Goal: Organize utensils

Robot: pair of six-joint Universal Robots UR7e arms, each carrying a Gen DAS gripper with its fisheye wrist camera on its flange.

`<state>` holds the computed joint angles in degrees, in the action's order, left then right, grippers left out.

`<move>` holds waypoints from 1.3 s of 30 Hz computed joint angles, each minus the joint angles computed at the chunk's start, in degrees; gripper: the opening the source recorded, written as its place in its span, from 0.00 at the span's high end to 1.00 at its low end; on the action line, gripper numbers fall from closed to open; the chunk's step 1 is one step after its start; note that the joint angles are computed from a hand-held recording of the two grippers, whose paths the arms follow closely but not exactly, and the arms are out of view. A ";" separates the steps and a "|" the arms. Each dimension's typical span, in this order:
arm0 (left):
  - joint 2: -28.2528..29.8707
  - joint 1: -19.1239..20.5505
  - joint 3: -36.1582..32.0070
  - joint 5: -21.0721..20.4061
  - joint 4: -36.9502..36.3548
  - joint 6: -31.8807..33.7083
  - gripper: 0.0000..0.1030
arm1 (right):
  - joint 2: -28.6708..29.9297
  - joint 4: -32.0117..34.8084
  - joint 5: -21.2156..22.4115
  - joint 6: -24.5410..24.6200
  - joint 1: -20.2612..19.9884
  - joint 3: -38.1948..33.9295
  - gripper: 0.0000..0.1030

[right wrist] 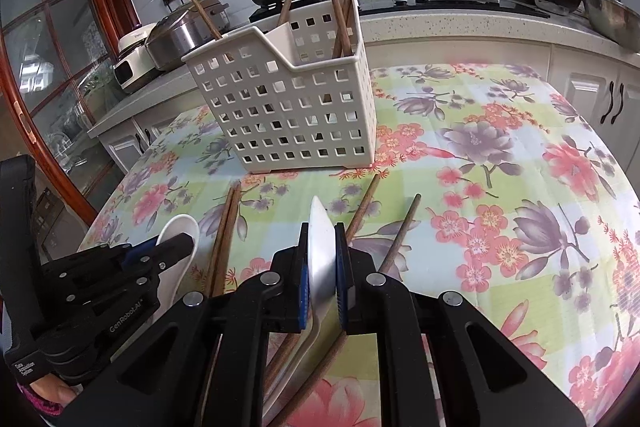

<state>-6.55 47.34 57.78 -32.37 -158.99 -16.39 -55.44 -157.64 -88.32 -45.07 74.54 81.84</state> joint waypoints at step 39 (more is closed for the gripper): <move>-0.51 2.40 0.76 -1.31 -0.18 -2.15 0.71 | -0.31 -2.98 0.80 -1.32 1.04 0.89 0.89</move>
